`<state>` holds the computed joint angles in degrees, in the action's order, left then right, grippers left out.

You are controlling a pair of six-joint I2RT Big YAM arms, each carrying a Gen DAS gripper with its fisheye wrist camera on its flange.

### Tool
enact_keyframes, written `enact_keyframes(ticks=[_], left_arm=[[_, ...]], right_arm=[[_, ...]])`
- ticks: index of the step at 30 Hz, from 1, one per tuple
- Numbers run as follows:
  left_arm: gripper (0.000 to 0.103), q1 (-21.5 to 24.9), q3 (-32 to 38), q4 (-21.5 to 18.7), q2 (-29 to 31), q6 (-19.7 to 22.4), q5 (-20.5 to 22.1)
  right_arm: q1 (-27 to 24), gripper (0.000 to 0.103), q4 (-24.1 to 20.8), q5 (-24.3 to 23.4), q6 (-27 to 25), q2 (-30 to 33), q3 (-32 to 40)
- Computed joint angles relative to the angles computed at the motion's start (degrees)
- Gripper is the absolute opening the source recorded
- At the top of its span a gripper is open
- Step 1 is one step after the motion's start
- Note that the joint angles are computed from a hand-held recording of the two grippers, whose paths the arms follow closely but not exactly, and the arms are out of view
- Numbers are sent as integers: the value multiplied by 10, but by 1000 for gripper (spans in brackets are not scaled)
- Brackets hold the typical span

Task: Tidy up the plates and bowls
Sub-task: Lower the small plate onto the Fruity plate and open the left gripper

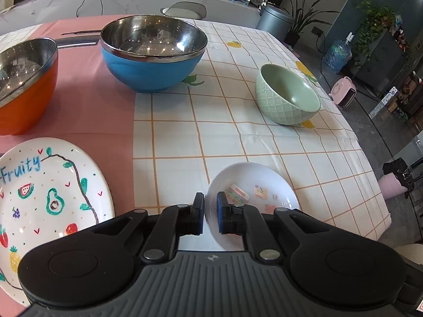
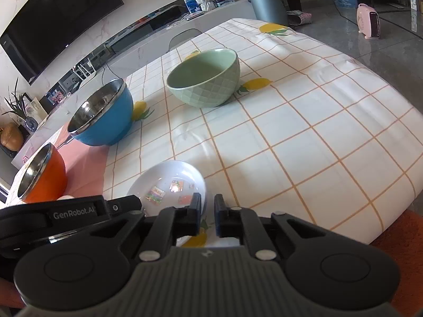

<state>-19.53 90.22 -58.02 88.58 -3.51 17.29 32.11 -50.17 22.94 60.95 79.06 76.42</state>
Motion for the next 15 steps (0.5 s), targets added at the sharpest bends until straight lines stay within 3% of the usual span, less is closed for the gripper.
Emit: enact_keyframes(ticks=[5, 15], left_arm=[[6, 7, -2, 4, -11, 1, 10], [6, 42, 23, -25, -28, -13, 16]], right_arm=[[7, 2, -19, 13, 3, 8, 16], [27, 2, -26, 25, -18, 25, 67]])
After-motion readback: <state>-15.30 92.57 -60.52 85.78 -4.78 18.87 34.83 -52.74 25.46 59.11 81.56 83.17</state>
